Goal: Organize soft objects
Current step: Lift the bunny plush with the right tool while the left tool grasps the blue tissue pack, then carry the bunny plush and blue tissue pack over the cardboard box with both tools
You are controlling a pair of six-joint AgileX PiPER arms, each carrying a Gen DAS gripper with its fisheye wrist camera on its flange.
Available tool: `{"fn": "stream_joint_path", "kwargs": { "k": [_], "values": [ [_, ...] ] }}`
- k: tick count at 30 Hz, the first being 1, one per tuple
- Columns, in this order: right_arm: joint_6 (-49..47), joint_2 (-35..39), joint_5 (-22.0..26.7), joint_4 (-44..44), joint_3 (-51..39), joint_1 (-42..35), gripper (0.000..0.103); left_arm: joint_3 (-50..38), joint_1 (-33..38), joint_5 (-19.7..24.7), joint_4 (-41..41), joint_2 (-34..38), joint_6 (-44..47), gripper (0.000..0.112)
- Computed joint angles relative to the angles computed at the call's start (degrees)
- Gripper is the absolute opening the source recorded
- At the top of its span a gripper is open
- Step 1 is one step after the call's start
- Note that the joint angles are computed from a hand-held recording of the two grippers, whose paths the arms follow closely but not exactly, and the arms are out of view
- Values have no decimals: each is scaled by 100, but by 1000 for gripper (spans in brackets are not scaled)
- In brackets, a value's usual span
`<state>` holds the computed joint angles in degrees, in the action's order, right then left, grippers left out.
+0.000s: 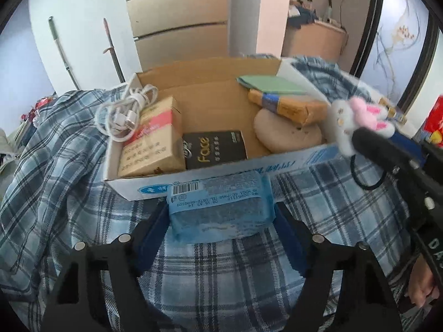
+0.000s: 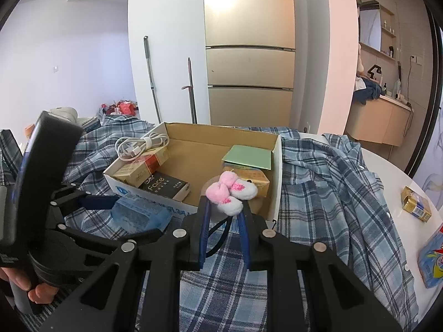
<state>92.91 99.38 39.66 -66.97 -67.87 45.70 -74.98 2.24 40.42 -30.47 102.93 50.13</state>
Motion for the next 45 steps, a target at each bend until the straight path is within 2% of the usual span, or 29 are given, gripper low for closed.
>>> {"fn": "stream_joint_path", "kwargs": {
  "k": [2,4,7,9,12,14,16,19,24,26,32,36,42,44,45],
  "values": [
    [103,-18,17,-100,36,25,19,58,132,11,-289,-64,227,75],
    [184,-33,36,-181,62,49,19,275,181,-161,-471,-262,391,75],
    [207,-38,42,-220,68,63,19,636,365,-316,-1232,-581,1178,75],
    [325,-72,50,-341,120,89,19,887,470,-455,-1823,-790,1794,75],
    [642,-164,65,-676,246,150,19,1407,694,-525,-3143,-1207,3189,75],
    [864,-220,63,-919,333,187,19,1698,923,-304,-4065,-1428,4143,75],
    [1017,-233,181,-1094,363,252,19,2024,1021,-331,-4844,-1661,4967,75],
    [1190,-281,207,-1318,428,300,19,2208,1010,-331,-5338,-1828,5492,75],
    [1204,-285,244,-1362,431,317,19,2157,998,-369,-5258,-1809,5373,75],
    [1200,-279,258,-1357,425,322,19,2272,1001,-480,-5431,-1887,5513,75],
    [1261,-307,355,-1441,462,375,19,2512,1079,-370,-5866,-2069,5958,75],
    [1337,-375,255,-1526,522,362,19,2622,1108,-371,-5981,-2293,6011,75],
    [1268,-601,682,-1596,432,441,19,2645,1098,-423,-5962,-2913,5809,75],
    [1078,-713,941,-1609,306,457,19,2370,1109,-316,-5588,-2968,5378,75],
    [899,-783,916,-1502,212,413,19,2203,1057,-337,-5427,-2961,5196,75]
  ]
}}
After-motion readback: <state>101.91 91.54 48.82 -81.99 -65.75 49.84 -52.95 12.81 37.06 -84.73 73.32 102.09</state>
